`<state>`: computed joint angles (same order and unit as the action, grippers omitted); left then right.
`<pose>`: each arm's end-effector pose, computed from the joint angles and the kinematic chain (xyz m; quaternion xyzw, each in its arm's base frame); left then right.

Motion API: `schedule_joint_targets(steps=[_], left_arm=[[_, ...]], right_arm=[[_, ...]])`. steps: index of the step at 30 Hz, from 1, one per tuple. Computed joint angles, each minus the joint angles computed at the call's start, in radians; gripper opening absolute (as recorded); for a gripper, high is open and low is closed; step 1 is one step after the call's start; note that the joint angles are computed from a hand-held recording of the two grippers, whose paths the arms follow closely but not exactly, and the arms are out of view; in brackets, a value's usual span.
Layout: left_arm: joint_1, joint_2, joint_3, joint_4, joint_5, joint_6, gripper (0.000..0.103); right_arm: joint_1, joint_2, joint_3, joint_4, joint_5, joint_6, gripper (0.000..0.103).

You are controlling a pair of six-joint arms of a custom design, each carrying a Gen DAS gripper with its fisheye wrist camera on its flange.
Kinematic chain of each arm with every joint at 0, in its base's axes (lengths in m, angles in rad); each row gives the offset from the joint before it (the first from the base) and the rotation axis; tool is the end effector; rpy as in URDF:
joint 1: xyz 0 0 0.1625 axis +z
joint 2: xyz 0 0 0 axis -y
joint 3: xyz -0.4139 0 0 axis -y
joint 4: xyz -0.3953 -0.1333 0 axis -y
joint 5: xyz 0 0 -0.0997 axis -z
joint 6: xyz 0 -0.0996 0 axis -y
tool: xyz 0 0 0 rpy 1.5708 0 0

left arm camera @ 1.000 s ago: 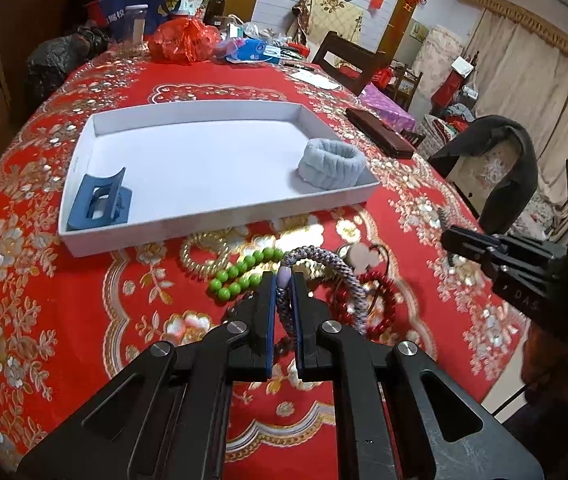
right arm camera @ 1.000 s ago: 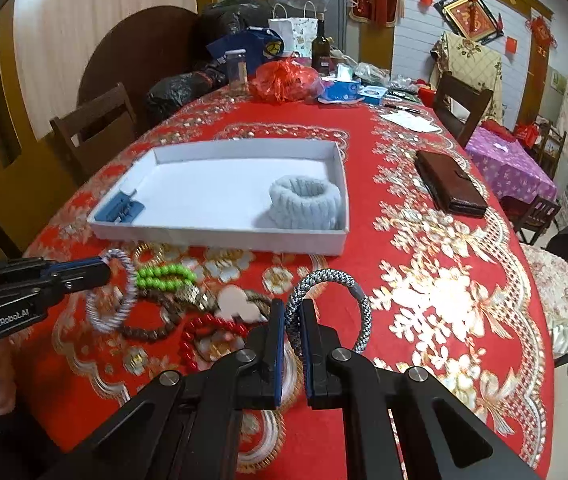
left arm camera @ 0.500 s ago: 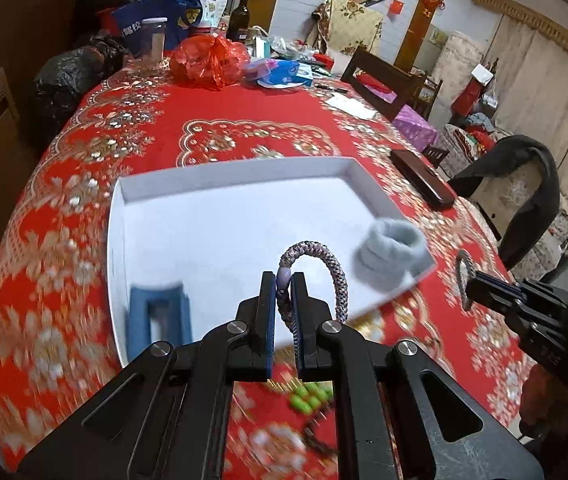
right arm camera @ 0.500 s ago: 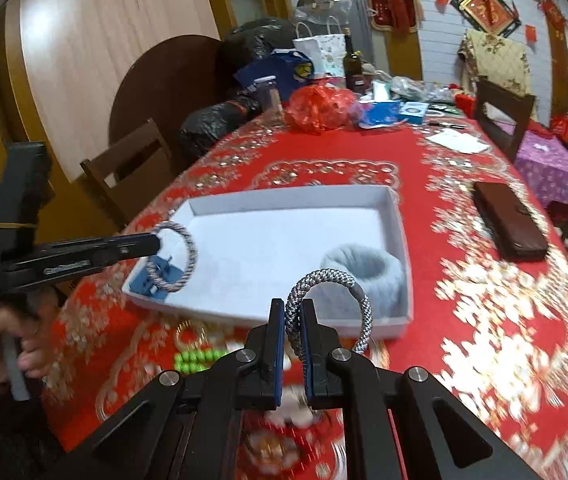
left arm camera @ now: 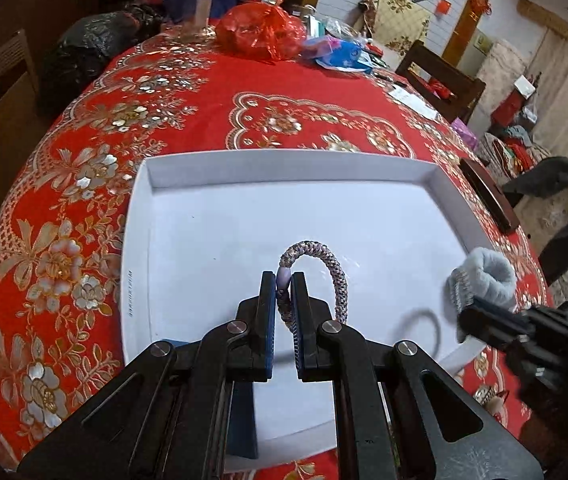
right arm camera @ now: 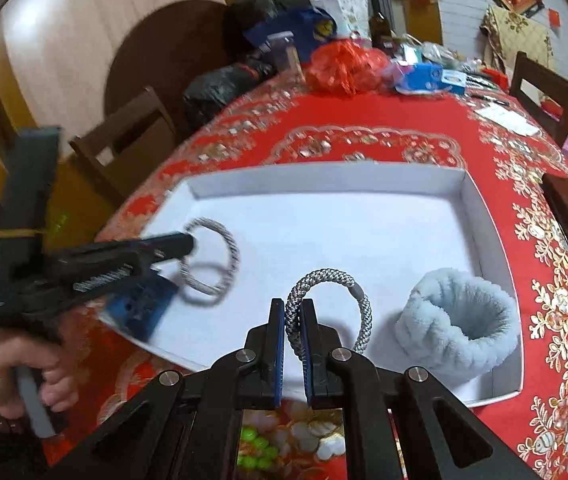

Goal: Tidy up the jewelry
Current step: 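Carry both bracelets over the white tray and open both grippers to drop them, then grasp the dark brown bead bracelet with the left gripper while the right gripper grasps the red bead bracelet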

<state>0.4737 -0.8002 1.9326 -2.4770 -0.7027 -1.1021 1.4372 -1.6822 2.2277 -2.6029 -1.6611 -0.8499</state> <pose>-0.3840 -0.4321 0.0165 0.0452 0.9016 -0.3258 0.2809 0.0664 -0.4392 0.3277 0.3297 -0.9118 0.1915 0.1522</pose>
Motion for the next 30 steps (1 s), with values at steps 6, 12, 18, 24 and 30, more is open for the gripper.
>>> schedule_joint_targets(steps=[6, 12, 18, 24, 30], left_arm=[[0.007, 0.002, -0.006, 0.054, 0.003, -0.022, 0.006], [-0.001, 0.011, -0.027, 0.112, 0.011, -0.032, 0.039], [-0.02, 0.001, -0.029, 0.152, 0.04, -0.077, 0.05], [-0.059, -0.011, -0.015, 0.147, 0.043, -0.106, 0.05], [-0.11, -0.015, 0.004, 0.119, 0.01, -0.127, 0.05]], right_arm=[[-0.018, 0.022, -0.003, -0.034, -0.02, 0.013, 0.007], [-0.035, -0.004, -0.011, 0.027, 0.02, 0.017, 0.007], [-0.039, -0.037, -0.01, 0.051, 0.04, 0.007, 0.007], [-0.054, -0.105, 0.004, 0.077, 0.073, 0.0, 0.007], [-0.116, -0.242, 0.051, 0.141, 0.089, -0.068, 0.008]])
